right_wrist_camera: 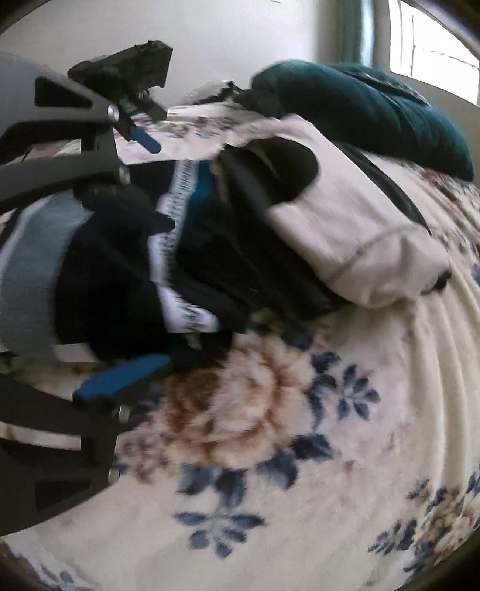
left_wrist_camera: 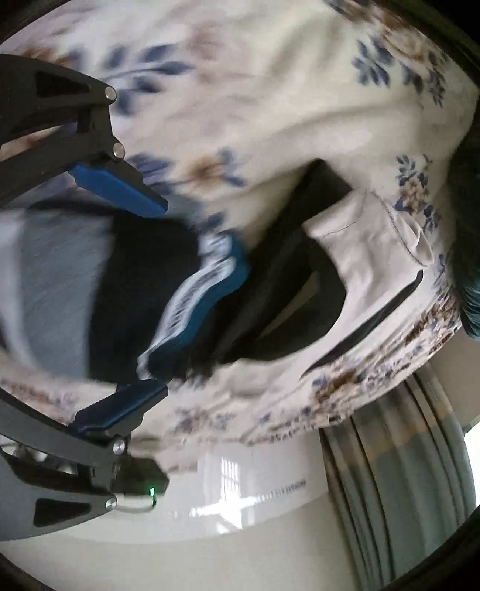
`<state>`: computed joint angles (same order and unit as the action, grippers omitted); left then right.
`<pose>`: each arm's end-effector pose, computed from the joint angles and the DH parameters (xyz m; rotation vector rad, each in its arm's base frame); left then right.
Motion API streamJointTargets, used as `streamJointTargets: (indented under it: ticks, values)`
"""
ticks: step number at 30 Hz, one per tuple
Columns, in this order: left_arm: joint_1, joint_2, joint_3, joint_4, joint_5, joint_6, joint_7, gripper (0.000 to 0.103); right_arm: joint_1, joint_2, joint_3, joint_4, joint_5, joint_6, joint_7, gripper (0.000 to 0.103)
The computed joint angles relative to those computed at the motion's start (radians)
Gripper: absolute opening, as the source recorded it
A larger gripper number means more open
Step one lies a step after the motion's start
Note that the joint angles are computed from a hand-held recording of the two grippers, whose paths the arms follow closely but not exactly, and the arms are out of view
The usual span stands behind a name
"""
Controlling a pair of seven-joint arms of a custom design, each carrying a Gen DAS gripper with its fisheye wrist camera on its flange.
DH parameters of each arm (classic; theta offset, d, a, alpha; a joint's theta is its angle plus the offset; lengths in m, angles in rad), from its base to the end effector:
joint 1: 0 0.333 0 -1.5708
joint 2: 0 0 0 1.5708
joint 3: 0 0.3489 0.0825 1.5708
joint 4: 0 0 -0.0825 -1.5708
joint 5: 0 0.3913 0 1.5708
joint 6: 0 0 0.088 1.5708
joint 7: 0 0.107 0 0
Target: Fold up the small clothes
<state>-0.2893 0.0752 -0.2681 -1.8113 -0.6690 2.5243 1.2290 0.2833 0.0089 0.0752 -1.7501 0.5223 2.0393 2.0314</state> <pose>0.5486 -0.3280 0.5976 2.0397 -1.6349 1.0541 0.5531 0.2367 0.6178 -1.6057 2.1233 0.4938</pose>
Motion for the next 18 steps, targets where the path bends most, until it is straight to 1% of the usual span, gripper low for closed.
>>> streamJointTargets:
  ticks: [2,3,5,6,7,9,12,13,14,15,16,18]
  values:
    - [-0.010,-0.074,-0.011,-0.073,-0.051,0.027,-0.006,0.094,0.001,-0.045,-0.001,-0.042,0.030,-0.017,-0.032,0.085]
    - [-0.022,-0.136,-0.016,-0.133,-0.033,0.028,-0.064,0.095,0.003,-0.070,-0.004,-0.063,0.044,-0.035,-0.050,0.089]
    - [-0.038,-0.207,-0.021,-0.205,-0.002,0.028,-0.154,0.095,0.008,-0.111,-0.014,-0.103,0.067,-0.059,-0.076,0.092]
    - [-0.045,-0.267,-0.036,-0.267,0.036,0.029,-0.240,0.096,0.010,-0.128,-0.022,-0.123,0.083,-0.075,-0.096,0.094]
    - [-0.053,-0.293,-0.046,-0.301,0.054,0.044,-0.292,0.100,0.013,-0.138,-0.027,-0.133,0.093,-0.088,-0.107,0.096]
    - [-0.065,-0.361,-0.080,-0.392,0.087,0.062,-0.450,0.101,0.014,-0.158,-0.041,-0.167,0.115,-0.109,-0.141,0.097]
    - [-0.136,-0.366,-0.091,-0.489,-0.006,0.175,-0.540,0.101,0.010,-0.162,-0.059,-0.205,0.150,-0.120,-0.187,0.097]
    - [-0.169,-0.355,-0.085,-0.515,-0.059,0.238,-0.533,0.101,0.008,-0.160,-0.062,-0.215,0.161,-0.118,-0.202,0.097]
    - [-0.195,-0.322,-0.091,-0.531,-0.100,0.319,-0.537,0.101,0.006,-0.154,-0.067,-0.225,0.183,-0.114,-0.225,0.097]
    - [-0.216,-0.299,-0.090,-0.537,-0.123,0.370,-0.531,0.101,0.002,-0.145,-0.071,-0.231,0.203,-0.112,-0.245,0.097]
    - [-0.248,-0.267,-0.077,-0.534,-0.173,0.427,-0.492,0.101,-0.002,-0.139,-0.076,-0.243,0.231,-0.106,-0.264,0.097]
    - [-0.237,-0.206,-0.099,-0.527,-0.121,0.503,-0.554,0.101,-0.009,-0.107,-0.080,-0.250,0.311,-0.097,-0.311,0.097]
